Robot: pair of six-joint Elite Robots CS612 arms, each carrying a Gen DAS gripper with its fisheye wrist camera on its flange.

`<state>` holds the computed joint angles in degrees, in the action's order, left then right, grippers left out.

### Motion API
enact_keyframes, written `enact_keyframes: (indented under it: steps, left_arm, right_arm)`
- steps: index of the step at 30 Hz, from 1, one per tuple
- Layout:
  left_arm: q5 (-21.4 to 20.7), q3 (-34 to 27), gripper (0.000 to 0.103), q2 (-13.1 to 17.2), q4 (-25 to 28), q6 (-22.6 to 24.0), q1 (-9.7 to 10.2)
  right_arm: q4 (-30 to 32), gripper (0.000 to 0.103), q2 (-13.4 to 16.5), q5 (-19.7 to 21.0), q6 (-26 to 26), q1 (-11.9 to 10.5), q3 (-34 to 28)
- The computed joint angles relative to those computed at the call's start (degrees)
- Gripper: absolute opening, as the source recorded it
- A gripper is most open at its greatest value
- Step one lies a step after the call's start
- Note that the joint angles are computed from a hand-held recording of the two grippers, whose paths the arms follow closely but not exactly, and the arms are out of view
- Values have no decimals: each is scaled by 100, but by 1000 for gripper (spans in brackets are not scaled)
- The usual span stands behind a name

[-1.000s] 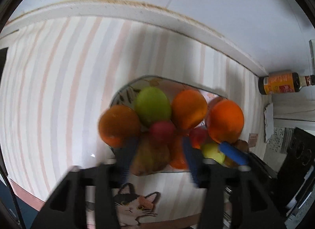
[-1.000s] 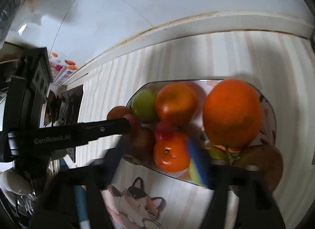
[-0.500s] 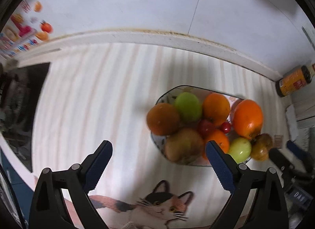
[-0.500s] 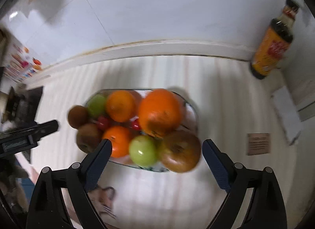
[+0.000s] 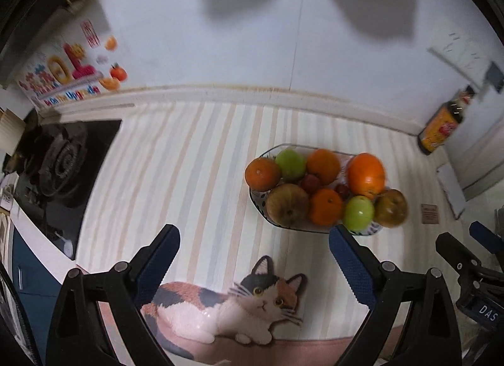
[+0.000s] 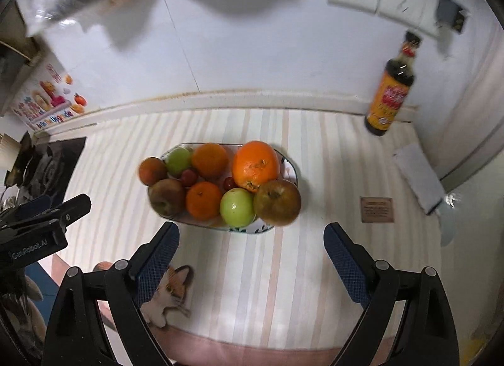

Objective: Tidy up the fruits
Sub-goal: 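Withdraw both tools from the plate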

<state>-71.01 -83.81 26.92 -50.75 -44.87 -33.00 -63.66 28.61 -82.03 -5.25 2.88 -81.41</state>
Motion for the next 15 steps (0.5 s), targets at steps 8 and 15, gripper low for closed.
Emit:
enact_keyframes:
  steps: [8,15]
  left_arm:
    - [648,-1083,97,77,434,161,-409]
    - [1197,-1825,97,72,769,116,-804]
  right_arm:
    - [352,98,231,-119,328,-30,-1387]
    - [810,98,273,-164,432,-30,-2353]
